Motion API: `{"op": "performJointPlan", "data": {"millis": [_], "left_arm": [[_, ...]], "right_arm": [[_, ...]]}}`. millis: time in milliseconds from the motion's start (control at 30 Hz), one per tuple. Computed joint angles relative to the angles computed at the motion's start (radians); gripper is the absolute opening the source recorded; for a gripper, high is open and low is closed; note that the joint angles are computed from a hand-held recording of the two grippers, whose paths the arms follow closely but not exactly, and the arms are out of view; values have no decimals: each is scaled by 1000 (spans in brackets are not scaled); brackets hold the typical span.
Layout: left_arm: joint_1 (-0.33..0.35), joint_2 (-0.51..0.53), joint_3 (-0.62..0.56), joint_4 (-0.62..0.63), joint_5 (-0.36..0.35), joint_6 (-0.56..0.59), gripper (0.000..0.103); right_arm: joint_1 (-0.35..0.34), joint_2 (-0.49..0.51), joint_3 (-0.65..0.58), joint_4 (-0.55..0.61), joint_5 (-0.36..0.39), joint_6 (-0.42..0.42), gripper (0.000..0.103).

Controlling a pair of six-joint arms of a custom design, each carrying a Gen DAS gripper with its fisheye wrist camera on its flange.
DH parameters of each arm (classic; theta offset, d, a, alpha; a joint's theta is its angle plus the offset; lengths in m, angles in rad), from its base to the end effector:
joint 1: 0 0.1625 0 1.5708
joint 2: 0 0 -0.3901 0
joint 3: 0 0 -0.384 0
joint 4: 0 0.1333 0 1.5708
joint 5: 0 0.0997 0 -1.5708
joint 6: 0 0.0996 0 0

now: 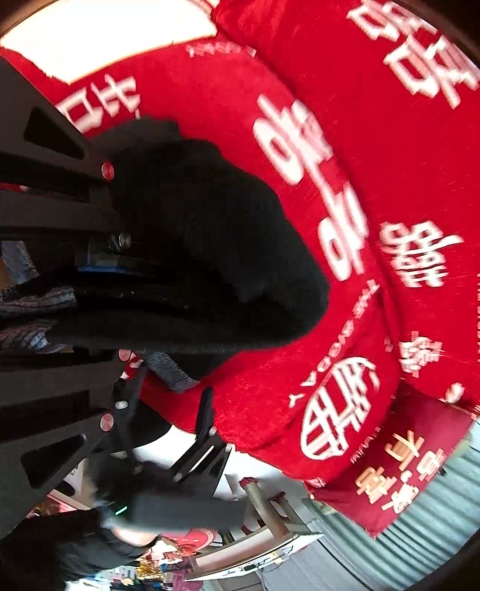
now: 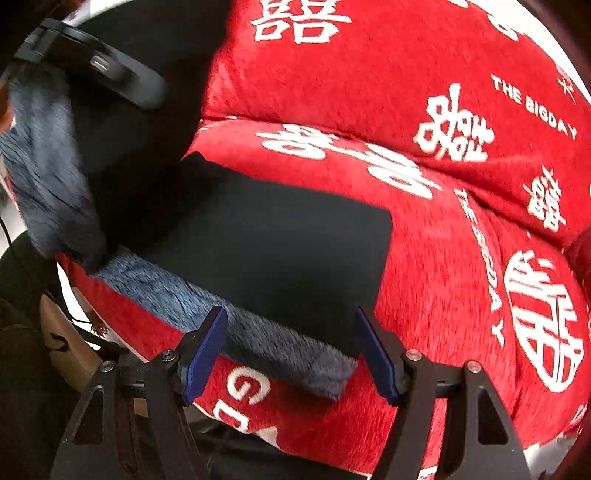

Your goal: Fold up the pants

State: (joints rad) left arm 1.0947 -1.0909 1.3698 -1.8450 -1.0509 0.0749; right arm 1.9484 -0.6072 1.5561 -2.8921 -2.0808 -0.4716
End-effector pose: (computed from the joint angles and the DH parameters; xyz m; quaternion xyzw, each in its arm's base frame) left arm -0.1348 -0.6602 0.3159 0.2635 0.9298 -0.0490 0.2523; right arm 0.3252 -0.5903 0.0283 0.3492 -0.8857 0.1673 0.2560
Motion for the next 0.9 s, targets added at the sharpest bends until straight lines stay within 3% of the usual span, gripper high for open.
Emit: {"op": "performJointPlan", "data": {"millis": [267, 367, 467, 533, 633, 700, 767, 833, 900], "left_arm": [[32, 148, -18, -25, 44, -71, 18], [40, 164, -27, -52, 23, -99, 21], [26, 175, -45, -27, 47, -133, 22], [21, 174, -65, 9, 26, -150, 35], [29, 163, -103, 36, -100, -161, 57], [21, 145, -109, 28, -143, -153, 58], [3, 112, -86, 1, -136, -110, 60], [-12, 67, -35, -44, -81, -73, 91], [-22, 4, 58, -151, 13, -36, 92]], "right_arm": [[-24, -34, 72, -43, -2, 66, 74], [-31, -40, 89, -42, -3, 91, 74], [-32, -49, 105, -40, 5, 117, 74], [-30, -60, 120, -48, 21, 130, 74], [-33, -75, 139, -75, 55, 142, 83], [-40, -88, 149, -69, 98, 161, 83], [-43, -94, 153, -61, 122, 184, 83], [-48, -100, 154, -50, 154, 212, 83], [-58, -103, 156, -57, 203, 232, 83]]}}
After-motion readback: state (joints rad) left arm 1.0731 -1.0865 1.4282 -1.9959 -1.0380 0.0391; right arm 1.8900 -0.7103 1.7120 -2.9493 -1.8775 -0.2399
